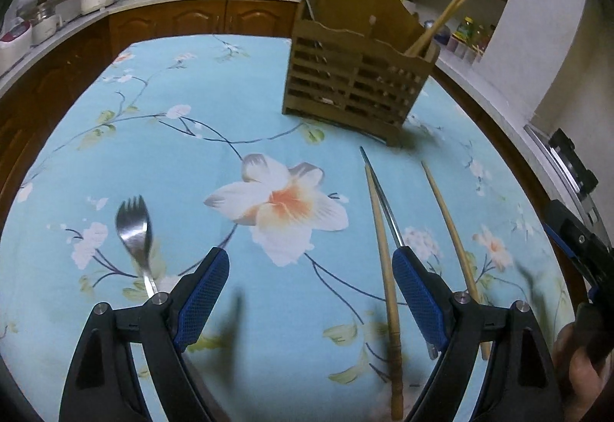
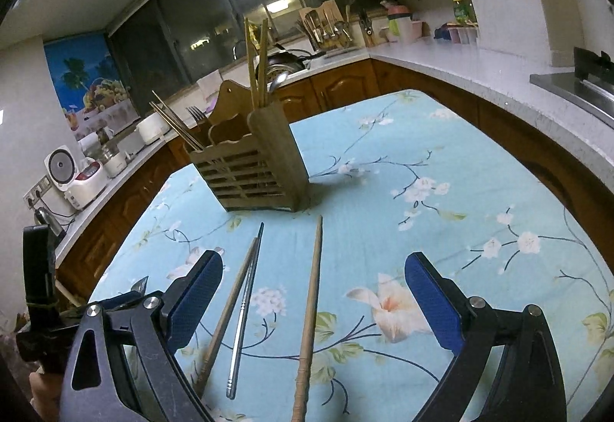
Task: Organize utensils
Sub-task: 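Move both open grippers back over the remaining utensils, then grasp a wooden chopstick with the right gripper while the left grasps another wooden chopstick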
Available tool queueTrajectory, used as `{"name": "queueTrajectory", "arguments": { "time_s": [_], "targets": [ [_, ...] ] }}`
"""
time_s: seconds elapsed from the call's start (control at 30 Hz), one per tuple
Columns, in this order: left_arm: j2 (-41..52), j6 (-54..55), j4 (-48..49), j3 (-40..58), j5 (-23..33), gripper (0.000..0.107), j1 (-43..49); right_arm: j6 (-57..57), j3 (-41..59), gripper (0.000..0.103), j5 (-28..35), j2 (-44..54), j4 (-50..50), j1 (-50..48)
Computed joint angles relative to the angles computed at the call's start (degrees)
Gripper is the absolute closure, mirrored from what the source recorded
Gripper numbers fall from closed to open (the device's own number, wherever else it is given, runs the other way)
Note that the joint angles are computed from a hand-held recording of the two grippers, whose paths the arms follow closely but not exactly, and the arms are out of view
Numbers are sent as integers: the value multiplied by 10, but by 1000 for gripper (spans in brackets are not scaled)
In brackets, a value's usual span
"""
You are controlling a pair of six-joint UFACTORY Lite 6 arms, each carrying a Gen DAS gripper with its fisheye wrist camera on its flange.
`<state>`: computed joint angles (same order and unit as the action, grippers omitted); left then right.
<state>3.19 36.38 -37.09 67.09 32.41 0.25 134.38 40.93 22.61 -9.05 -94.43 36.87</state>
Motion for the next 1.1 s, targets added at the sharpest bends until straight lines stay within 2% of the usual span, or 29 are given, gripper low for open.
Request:
{"name": "queueTrajectory", "arguments": {
  "time_s": [0.17, 0.33, 0.43, 0.5, 0.7, 0.8, 0.87, 1.1],
  "targets": [
    [42, -16, 18, 35, -8, 21, -27, -20, 20, 9, -34, 24, 7, -26],
    [102, -34, 29, 97, -11, 22, -51, -123, 75, 26, -74, 77, 81, -54],
    [148, -53, 55, 145, -7, 32, -68, -198, 109, 35, -89, 114, 141, -71],
    [177, -62, 67, 176, 4, 42, -76, -231, 126, 38, -100, 135, 168, -81],
    [275, -107, 121, 273, 21, 57, -106, -347, 167, 49, -124, 190, 265, -108],
    [307, -128, 155, 308, 9, 59, -122, -434, 193, 57, -132, 223, 341, -120],
    [332, -140, 168, 338, 10, 64, -128, -501, 214, 62, -133, 247, 399, -126],
    [433, -158, 185, 484, 58, 75, -129, -755, 327, 69, -105, 350, 618, -137]
  ]
}}
